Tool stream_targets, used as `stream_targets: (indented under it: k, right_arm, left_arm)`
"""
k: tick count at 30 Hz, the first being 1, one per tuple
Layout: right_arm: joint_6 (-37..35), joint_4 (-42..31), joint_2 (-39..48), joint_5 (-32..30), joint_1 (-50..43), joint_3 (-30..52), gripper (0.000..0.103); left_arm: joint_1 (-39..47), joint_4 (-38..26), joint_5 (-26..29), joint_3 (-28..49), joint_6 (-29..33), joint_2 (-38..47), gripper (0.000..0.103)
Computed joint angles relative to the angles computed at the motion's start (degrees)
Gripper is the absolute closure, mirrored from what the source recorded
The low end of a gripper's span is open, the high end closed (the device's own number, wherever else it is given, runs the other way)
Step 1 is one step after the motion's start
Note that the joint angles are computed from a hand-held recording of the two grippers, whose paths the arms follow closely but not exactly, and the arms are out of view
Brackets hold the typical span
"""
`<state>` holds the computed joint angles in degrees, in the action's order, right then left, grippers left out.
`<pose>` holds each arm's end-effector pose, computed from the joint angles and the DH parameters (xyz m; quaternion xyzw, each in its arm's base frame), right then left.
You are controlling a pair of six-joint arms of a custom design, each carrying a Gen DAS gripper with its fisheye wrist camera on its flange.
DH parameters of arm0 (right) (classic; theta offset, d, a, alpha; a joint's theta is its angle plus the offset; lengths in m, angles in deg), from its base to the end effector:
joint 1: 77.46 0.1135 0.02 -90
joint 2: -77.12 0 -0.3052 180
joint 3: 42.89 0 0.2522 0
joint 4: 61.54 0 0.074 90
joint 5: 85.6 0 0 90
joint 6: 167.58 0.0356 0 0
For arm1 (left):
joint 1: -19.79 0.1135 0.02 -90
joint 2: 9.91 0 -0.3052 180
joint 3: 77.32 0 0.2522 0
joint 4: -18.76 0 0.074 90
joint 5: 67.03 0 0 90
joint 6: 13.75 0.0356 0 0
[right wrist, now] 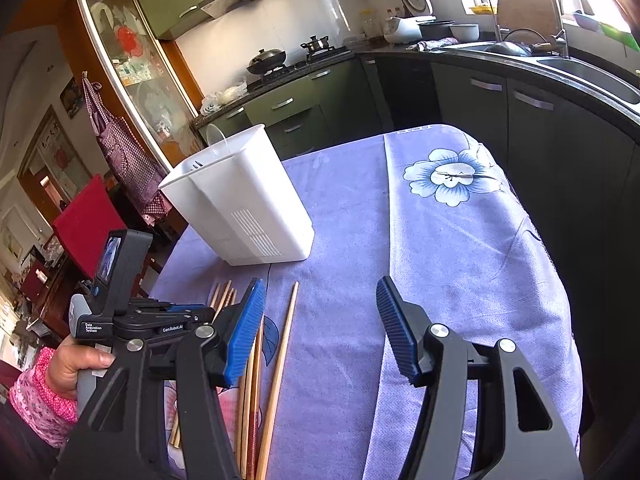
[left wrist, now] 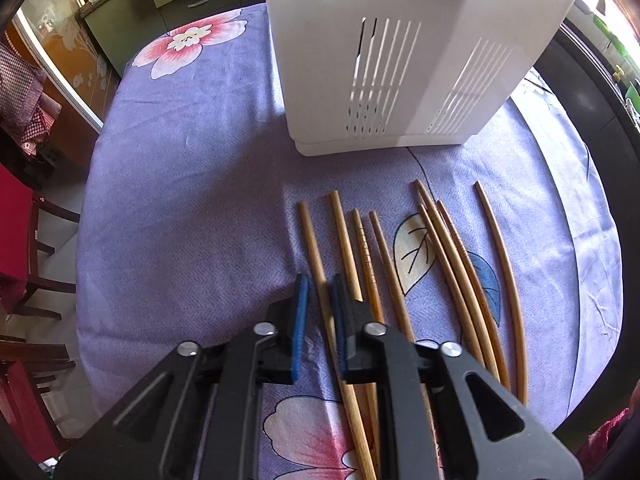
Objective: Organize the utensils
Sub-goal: 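Grasp a wooden chopstick with the left tool while the right tool grasps another, then carry both chopsticks upright over the holder and release them inside with both tools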
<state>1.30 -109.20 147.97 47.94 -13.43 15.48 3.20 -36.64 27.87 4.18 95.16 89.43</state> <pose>0.1166 0.1833 0.2608 0.2107 0.8775 0.1129 0.4159 0.3261 -0.1003 0.2326 0.3073 0.9395 -0.0393 0.1464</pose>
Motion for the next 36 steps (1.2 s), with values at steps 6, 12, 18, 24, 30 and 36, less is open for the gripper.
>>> stream_targets:
  k: [6, 12, 18, 24, 30, 36]
  right_arm:
    - [-12.9, 6.6, 4.1, -14.3, -9.1, 1.8, 0.045]
    - [-24.0, 8.5, 17.1, -34.3, -20.4, 8.3, 0.060]
    - [-27.0, 3.7, 27.3, -38.9, -22.6, 16.1, 0.067]
    - [-27.7, -3.5, 33.7, -36.8, -21.3, 23.9, 0.081]
    - [-27.3, -7.4, 36.7, -32.6, -19.7, 27.9, 0.094]
    - [-24.3, -2.2, 28.1, -30.4, -17.5, 21.5, 0.096]
  left_arm:
    - [2.1, -0.1, 2.9, 0.7, 1.0, -1.4, 0.098]
    - [6.1, -0.2, 8.4, 0.4, 3.1, -8.8, 0.098]
    - [11.0, -1.7, 13.9, 1.4, 5.6, -14.7, 0.098]
    - [13.8, -2.7, 17.2, 2.3, 7.5, -15.6, 0.098]
    - [15.0, -3.0, 19.0, 1.7, 9.0, -16.4, 0.098]
    - [15.8, -4.2, 20.4, 3.2, 9.5, -16.7, 0.098]
